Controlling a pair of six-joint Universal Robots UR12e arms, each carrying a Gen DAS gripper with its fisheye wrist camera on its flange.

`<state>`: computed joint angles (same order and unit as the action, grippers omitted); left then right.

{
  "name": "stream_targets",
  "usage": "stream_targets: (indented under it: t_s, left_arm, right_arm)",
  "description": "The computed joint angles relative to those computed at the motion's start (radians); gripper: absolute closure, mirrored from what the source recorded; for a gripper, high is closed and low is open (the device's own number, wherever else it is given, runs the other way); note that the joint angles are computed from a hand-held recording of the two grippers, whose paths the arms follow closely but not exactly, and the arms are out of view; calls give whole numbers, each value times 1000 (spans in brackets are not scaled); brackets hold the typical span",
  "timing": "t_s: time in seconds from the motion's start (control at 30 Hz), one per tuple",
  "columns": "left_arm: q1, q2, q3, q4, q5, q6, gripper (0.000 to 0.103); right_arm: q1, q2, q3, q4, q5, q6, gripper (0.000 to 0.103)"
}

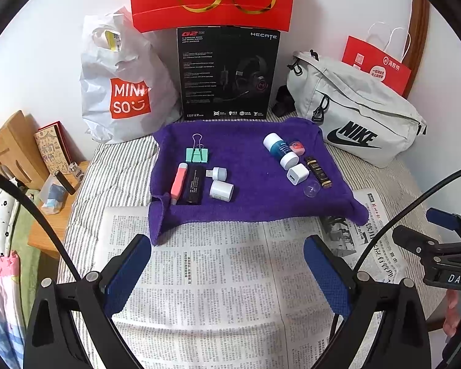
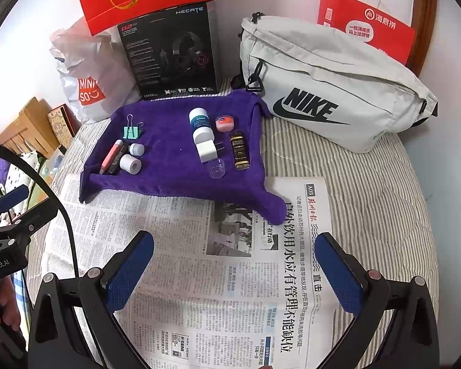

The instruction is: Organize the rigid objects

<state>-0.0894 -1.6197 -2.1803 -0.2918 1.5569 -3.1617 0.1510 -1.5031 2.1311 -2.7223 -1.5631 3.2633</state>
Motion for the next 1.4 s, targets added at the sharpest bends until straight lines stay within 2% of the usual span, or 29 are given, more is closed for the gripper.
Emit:
stream_targets:
  t_s: [1.4]
  left_arm:
    - [8,1,0,6,-17,12,3]
  right_arm:
    - [7,6,-10,9,-11,-7,0]
